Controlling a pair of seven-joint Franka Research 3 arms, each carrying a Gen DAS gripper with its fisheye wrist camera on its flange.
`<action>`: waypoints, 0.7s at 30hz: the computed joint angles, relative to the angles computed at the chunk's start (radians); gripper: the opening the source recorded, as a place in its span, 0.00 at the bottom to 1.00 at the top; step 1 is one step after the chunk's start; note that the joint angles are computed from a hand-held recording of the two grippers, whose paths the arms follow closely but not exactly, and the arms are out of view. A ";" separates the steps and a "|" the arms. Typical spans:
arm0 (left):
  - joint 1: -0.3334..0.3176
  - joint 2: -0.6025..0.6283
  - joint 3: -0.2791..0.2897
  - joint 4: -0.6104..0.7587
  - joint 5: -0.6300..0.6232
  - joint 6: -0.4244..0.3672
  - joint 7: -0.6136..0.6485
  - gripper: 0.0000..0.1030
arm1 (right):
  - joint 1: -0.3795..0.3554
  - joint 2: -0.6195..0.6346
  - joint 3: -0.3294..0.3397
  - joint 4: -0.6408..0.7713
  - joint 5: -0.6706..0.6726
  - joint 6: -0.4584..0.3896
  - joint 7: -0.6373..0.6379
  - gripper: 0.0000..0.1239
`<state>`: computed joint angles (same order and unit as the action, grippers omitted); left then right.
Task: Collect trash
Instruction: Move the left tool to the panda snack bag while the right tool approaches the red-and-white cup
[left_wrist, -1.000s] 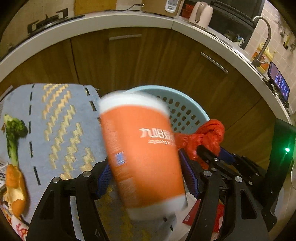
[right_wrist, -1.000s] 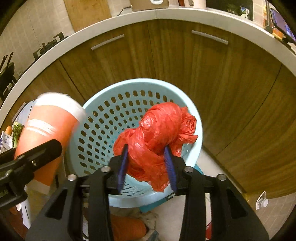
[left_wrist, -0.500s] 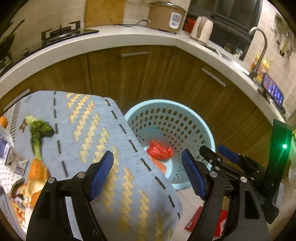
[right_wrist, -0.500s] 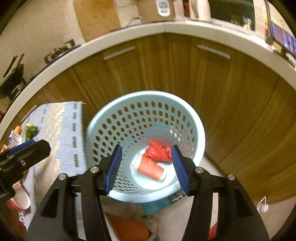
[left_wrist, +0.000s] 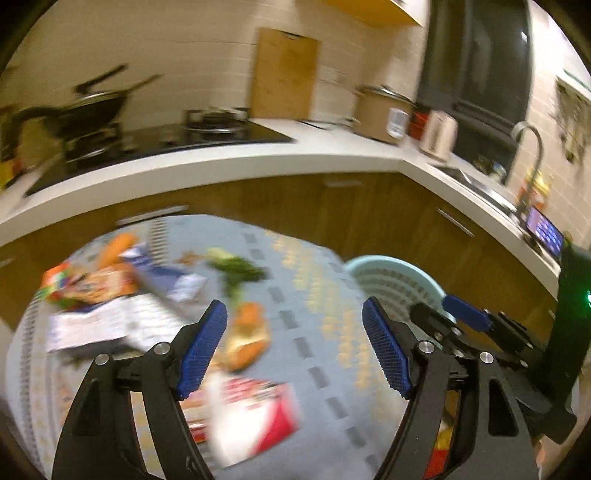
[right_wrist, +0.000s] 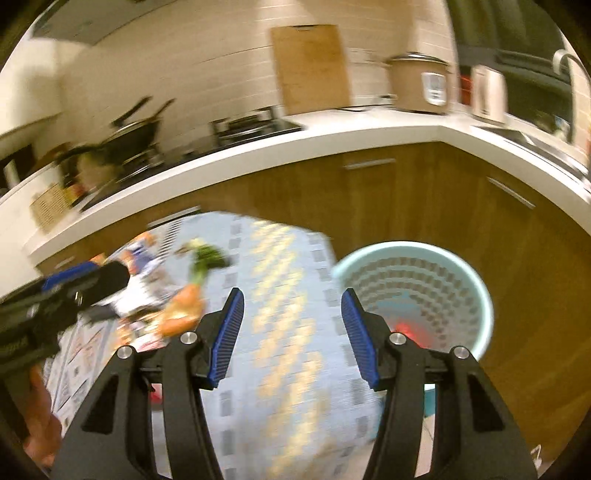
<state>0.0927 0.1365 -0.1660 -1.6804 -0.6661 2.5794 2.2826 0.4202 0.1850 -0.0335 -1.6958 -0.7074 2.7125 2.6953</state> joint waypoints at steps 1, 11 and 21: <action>0.012 -0.009 0.011 -0.013 -0.004 0.008 0.000 0.72 | 0.002 0.014 0.013 0.015 0.019 0.007 -0.028 0.41; 0.111 0.070 0.063 0.018 0.072 -0.132 -0.111 0.65 | 0.117 0.141 0.020 0.125 0.163 0.014 -0.199 0.41; 0.156 0.189 0.011 0.092 0.089 -0.234 -0.184 0.58 | 0.186 0.164 -0.027 0.133 0.162 -0.009 -0.189 0.41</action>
<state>0.2491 0.3253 -0.1545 -1.5883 -0.5774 2.3457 2.0989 0.6058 0.3488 -0.0610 -1.5630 -0.5450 2.7036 2.5068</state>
